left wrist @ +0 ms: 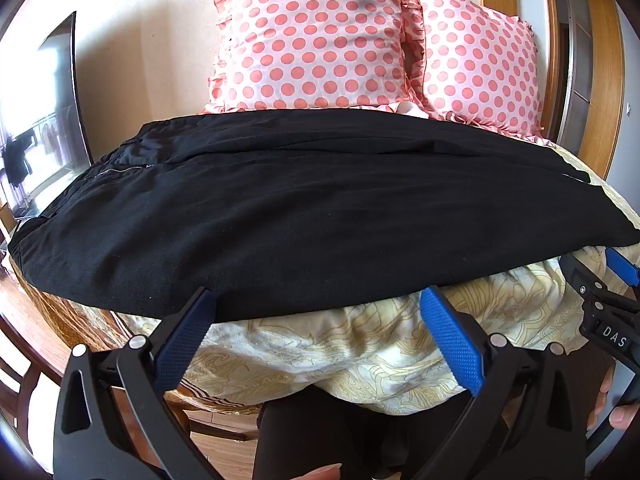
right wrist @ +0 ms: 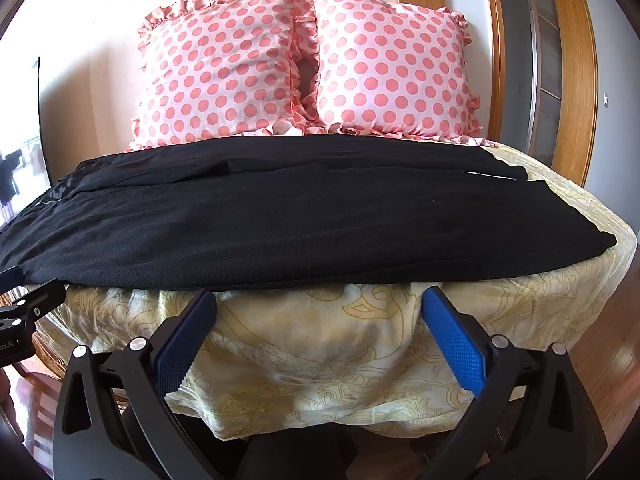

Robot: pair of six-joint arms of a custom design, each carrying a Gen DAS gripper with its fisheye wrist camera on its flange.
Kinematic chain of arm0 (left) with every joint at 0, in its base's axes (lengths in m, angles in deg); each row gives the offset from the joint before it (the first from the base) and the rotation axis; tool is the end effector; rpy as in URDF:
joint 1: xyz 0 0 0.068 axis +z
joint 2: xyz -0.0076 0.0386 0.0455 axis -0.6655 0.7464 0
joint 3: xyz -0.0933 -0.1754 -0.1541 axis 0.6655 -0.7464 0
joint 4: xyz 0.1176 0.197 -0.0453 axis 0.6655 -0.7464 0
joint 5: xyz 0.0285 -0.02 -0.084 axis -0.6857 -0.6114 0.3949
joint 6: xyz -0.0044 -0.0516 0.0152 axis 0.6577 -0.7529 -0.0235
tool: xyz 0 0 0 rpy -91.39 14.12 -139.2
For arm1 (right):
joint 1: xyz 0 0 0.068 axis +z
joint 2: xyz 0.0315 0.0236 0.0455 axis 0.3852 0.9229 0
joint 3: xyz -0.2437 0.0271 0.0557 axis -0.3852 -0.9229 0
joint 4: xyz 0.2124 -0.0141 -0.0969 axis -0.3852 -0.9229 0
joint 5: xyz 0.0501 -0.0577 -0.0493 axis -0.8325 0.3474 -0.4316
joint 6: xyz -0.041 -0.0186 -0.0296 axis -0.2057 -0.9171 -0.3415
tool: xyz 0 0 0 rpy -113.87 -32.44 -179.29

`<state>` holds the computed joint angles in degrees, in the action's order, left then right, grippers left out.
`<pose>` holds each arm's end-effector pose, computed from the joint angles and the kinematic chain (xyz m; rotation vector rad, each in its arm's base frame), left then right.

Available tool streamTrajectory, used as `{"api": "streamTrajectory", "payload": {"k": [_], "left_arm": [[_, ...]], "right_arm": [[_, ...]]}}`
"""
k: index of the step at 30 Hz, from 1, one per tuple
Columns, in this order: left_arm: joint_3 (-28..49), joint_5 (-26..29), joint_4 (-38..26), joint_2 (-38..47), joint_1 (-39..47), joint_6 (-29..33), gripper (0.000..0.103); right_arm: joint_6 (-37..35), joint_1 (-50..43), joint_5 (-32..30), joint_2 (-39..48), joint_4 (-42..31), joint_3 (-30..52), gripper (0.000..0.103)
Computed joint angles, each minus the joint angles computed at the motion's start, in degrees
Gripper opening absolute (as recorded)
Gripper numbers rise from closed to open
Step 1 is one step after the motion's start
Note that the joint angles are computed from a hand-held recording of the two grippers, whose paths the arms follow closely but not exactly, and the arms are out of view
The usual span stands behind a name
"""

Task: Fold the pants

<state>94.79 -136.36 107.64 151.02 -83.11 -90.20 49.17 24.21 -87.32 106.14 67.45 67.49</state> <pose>0.1963 -0.1380 0.0451 -0.4629 2.1678 0.2605 0.3227 0.0206 0.0599 -0.4617 2.1135 0.2597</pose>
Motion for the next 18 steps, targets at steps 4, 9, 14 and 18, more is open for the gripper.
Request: {"api": "streamTrajectory", "payload": {"k": [4,9,14,18], "left_arm": [[0.0,0.0,0.0,0.0,0.0,0.0,0.101],[0.0,-0.1,0.2,0.0,0.0,0.0,0.101],[-0.1,-0.1,0.2,0.0,0.0,0.0,0.101],[-0.1,-0.1,0.2,0.0,0.0,0.0,0.101]], "right_arm": [[0.0,0.0,0.0,0.0,0.0,0.0,0.102],[0.0,0.1,0.1,-0.1,-0.2,0.1,0.102],[0.0,0.0,0.0,0.0,0.1,0.0,0.102],[0.0,0.0,0.0,0.0,0.1,0.0,0.102]]}}
